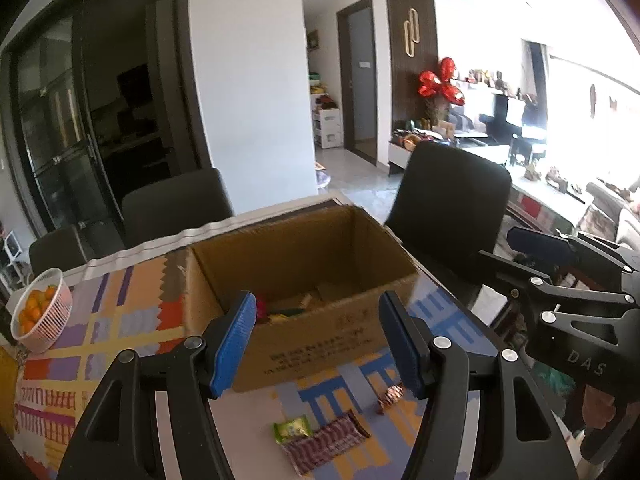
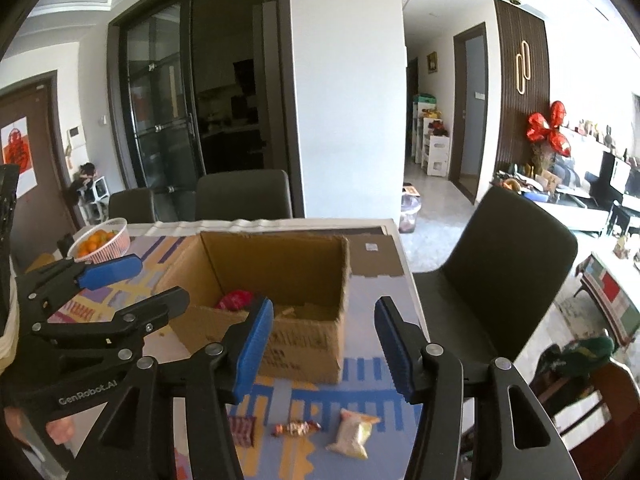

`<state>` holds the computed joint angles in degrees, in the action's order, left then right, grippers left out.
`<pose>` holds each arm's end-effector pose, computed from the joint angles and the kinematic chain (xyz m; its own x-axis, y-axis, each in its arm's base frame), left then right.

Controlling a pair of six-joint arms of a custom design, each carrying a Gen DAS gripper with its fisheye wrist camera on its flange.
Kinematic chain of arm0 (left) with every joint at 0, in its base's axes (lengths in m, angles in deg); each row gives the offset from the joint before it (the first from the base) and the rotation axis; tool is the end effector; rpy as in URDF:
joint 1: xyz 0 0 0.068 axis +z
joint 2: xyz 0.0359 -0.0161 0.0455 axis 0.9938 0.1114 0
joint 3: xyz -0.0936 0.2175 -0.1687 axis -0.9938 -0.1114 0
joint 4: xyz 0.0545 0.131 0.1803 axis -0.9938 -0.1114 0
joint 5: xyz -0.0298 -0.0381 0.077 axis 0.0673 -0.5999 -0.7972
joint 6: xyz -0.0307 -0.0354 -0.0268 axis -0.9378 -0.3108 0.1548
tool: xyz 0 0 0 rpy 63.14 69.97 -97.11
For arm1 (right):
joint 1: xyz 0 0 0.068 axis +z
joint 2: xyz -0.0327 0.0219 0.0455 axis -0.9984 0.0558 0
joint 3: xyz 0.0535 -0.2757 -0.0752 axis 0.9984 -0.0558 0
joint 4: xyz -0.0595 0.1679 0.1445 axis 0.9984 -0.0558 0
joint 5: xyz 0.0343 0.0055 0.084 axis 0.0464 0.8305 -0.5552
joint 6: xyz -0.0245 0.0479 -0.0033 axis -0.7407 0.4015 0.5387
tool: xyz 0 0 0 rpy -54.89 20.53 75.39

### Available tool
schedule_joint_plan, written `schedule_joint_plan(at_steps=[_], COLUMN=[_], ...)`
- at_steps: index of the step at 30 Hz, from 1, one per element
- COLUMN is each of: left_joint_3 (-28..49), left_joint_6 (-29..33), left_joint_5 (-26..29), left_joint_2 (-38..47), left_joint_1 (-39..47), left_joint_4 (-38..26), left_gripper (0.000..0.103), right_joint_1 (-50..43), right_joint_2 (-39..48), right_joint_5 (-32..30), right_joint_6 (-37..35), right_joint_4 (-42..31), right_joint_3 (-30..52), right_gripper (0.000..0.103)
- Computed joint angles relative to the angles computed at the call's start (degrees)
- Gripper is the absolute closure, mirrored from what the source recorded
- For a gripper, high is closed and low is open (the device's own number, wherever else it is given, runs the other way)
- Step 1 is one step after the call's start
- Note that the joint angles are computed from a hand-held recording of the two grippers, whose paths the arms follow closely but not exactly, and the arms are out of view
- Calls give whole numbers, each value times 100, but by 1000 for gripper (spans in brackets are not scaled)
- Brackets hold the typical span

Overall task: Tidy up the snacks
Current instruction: 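Move both tools back toward the toffee and DENMAS bag on the mat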

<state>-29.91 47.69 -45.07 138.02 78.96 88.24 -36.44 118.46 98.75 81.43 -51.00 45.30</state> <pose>0.3094 -0.0431 0.1692 -0.3709 0.4578 -0.8080 0.7132 0.6977 0.0679 0.2161 0.2186 0.1832 -0.5434 0.2726 -0.7940 0.3975 0.9166 0.0426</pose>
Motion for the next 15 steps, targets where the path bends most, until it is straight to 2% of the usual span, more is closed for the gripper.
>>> schedule_joint_plan(at_steps=[10,15], left_joint_3=[-691,-876], left_joint_6=[481,722], left_joint_5=[-92,-143], left_joint_2=[171,469], left_joint_1=[-265,-355], left_joint_4=[584,828], left_gripper=[40,40], right_joint_1=[475,535], right_joint_2=[124,282], right_joint_5=[-97,-364], right_joint_6=[1164,1372], right_joint_4=[-345,-84], right_joint_3=[-507,-799], right_gripper=[49,49])
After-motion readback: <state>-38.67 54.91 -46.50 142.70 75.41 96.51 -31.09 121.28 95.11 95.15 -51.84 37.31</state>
